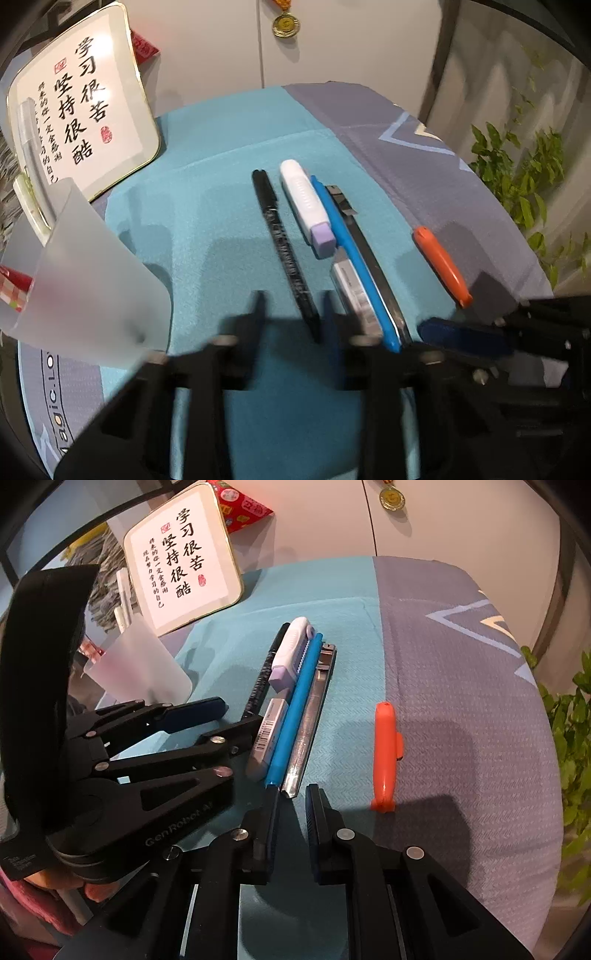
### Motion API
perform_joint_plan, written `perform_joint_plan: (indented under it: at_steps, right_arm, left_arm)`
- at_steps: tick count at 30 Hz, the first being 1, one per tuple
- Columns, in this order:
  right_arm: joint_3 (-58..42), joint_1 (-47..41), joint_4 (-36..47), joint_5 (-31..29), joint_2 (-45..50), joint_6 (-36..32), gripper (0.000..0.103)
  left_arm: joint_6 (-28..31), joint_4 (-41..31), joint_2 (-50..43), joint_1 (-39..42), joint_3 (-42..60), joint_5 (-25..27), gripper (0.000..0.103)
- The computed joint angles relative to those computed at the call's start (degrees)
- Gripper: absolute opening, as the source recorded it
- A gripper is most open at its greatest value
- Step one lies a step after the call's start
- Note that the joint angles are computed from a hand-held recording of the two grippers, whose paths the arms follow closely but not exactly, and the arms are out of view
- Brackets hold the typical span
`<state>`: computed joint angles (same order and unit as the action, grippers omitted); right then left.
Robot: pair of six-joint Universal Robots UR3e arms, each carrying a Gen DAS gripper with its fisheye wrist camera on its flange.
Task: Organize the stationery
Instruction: 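Grasp the black marker with the left tool while the right tool moves toward the blue pen, then lift the black marker with the left tool while the right tool opens around the blue pen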
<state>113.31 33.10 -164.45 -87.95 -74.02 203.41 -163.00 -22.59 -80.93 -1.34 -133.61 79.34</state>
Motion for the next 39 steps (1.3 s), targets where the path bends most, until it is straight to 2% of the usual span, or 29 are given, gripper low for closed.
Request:
perform_joint_plan:
  at_steps: [3, 6, 13, 18, 24, 27, 31, 34, 39]
  right_arm:
    - [-1.4, 0.3, 1.1, -2.0, 0.6, 0.6, 0.013]
    - [-4.2, 2.5, 4.6, -9.8, 1.7, 2.3, 0.013]
    - [-2.0, 1.9, 1.0, -6.0, 0.3, 1.7, 0.013]
    - [-5.1, 5.4, 4.6, -7.2, 1.6, 0.5, 0.013]
    - [-5.6, 6.2, 4.7, -4.8, 1.5, 0.7, 0.013]
    - [-8.0, 6.1, 7.2, -5.1, 3.1, 1.7, 0.013]
    - [-12.7, 7.1, 10.6, -9.0, 6.1, 3.5, 0.013]
    - [-15.9, 7.4, 11.7, -10.1, 8.3, 3.1, 0.013]
    - [-17.3, 7.8, 13.2, -11.6, 9.0, 2.7, 0.011]
  left_arm:
    - [2.3, -2.3, 3.3, 1.8, -1.9, -1.4, 0.008]
    - [6.2, -9.5, 9.7, 6.1, -4.0, -5.0, 0.008]
    - [16.7, -28.0, 28.2, 16.7, -9.2, -10.7, 0.007]
    - [22.9, -38.3, 38.7, 22.2, -11.3, -13.3, 0.007]
    - [24.6, -40.5, 39.8, 24.4, -11.7, -14.9, 0.007]
    - [26.8, -44.3, 42.4, 26.5, -11.7, -16.2, 0.007]
    - [28.7, -46.4, 43.4, 27.8, -11.5, -17.3, 0.006]
    - [27.6, -43.5, 41.6, 26.0, -11.6, -16.9, 0.007]
    - [20.9, -29.1, 30.0, 18.4, -11.1, -14.0, 0.008]
